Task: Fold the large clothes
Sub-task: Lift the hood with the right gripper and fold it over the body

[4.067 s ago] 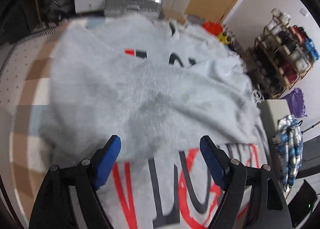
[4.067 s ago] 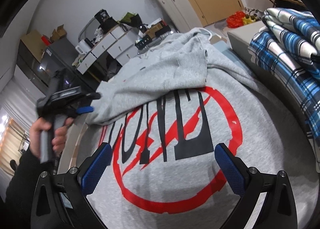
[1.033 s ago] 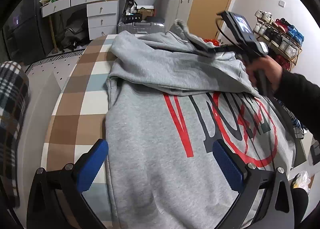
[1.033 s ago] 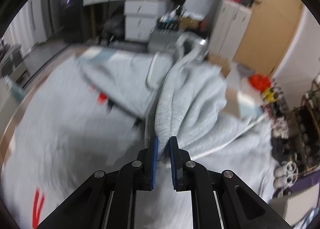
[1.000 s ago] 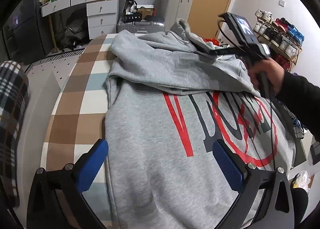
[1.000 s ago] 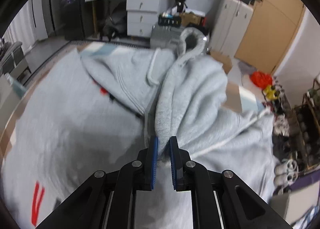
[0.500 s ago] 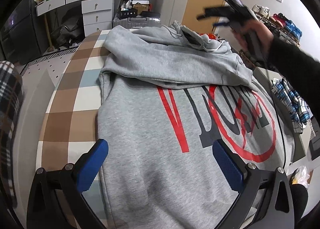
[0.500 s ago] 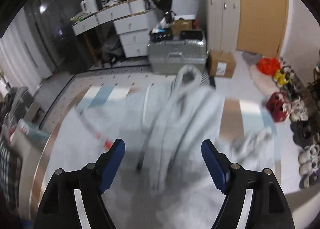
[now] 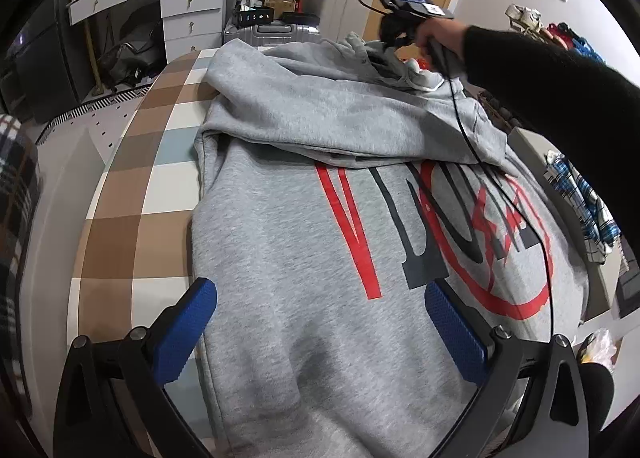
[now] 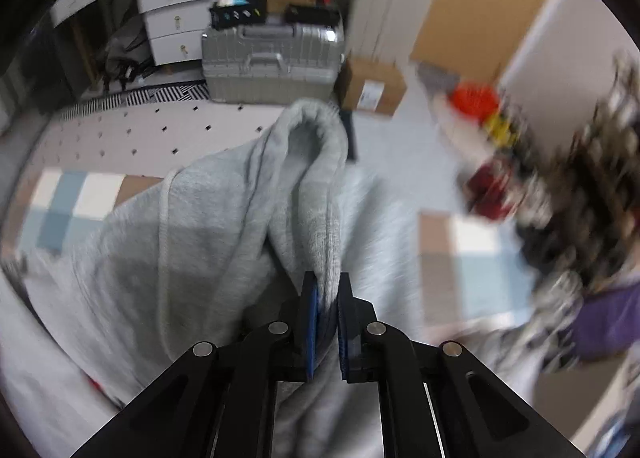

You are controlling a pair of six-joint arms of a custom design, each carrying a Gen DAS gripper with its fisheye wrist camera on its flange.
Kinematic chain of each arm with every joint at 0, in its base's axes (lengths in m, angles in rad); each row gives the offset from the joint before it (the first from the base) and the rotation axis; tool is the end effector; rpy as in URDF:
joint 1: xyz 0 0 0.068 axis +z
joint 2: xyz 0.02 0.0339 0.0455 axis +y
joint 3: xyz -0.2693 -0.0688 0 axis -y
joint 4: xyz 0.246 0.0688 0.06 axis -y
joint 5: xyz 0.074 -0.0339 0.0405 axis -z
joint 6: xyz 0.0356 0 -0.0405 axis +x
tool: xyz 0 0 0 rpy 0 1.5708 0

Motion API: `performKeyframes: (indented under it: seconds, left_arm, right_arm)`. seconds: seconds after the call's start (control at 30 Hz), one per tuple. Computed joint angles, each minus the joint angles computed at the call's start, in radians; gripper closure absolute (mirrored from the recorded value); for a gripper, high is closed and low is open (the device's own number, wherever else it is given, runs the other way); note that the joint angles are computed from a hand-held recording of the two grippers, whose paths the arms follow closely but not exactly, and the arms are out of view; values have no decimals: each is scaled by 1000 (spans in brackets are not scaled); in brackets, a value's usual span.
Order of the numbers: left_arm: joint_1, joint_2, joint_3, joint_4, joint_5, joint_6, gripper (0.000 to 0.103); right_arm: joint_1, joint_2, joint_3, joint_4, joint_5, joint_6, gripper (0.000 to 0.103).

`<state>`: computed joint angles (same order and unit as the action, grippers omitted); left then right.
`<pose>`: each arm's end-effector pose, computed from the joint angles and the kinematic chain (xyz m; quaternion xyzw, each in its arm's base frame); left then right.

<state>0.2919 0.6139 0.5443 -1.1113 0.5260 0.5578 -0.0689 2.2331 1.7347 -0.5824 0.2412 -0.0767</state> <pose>0.0906 0.0086 0.2145 0.1755 0.9323 -0.1553 0.2756 0.4797 -0.0416 0.1652 0.0254 0.9632 -0.1339 0.2317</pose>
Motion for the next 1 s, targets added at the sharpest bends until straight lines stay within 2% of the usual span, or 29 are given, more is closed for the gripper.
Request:
performKeyframes:
  seconds: [0.1,0.2,0.3,0.43,0.5,0.57,0.6,0.63,0.67,0.7,0.73,0.77,0.8,0.83,0.87,1.0]
  left_arm:
    - [13,-7,4,-18,15,12,1]
    - [-21,-48,0,-25,0,-11,1]
    - [-73,-89,-4,-25,-27,-45,1]
    - [-70,-116,2,-47,-17,-37,1]
    - [-105,-126,3,-46,-31,-68,1]
    - [-132,-139,2,-53,-39,-86,1]
    - [-166,-150,2,-49,-55,-115,1]
    - [-189,-160,0,-48,-69,-132,1]
    - [-216,-170,-4,-44,-87,-147,1]
    - [-249,-181,-5,-40,-110,-172,1]
    - [-264,-185,-7,-36,-123,-181,1]
    - [-268,-184,-8,-33,-128,-184,1]
    - [-268,-180,-7,-32,-126,-185,1]
    - [-252,-169,-6,-33,-115,-175,1]
    - [-245,-165,-4,-35,-108,-174,1]
    - [-215,-148,-3,-40,-85,-158,1]
  right_arm:
    - [51,-218,-338,341,205,-223,97]
    - [77,-391,-549,498,254,-340,97]
    - [80,-649,-819,605,136,-520,97]
    - [0,-913,-1067,574,-35,-581,96]
    - [-20,-946,-1148,580,-29,-598,96]
    - [-42,-918,-1179,563,-25,-574,95]
    - [-68,-870,-1150,527,-35,-554,94]
    - [-91,-819,-1100,468,-68,-517,89]
    - [-112,-784,-1050,413,-111,-485,79]
    - [-140,-768,-998,341,-191,-454,72]
    - [-156,-787,-981,302,-233,-439,52]
    - [-162,-787,-955,291,-260,-414,27]
    - [-157,-790,-928,296,-280,-381,18]
    - [-148,-793,-916,310,-290,-370,14]
    - [-118,-774,-893,341,-269,-365,14]
    - [10,-616,-776,390,-104,-376,14]
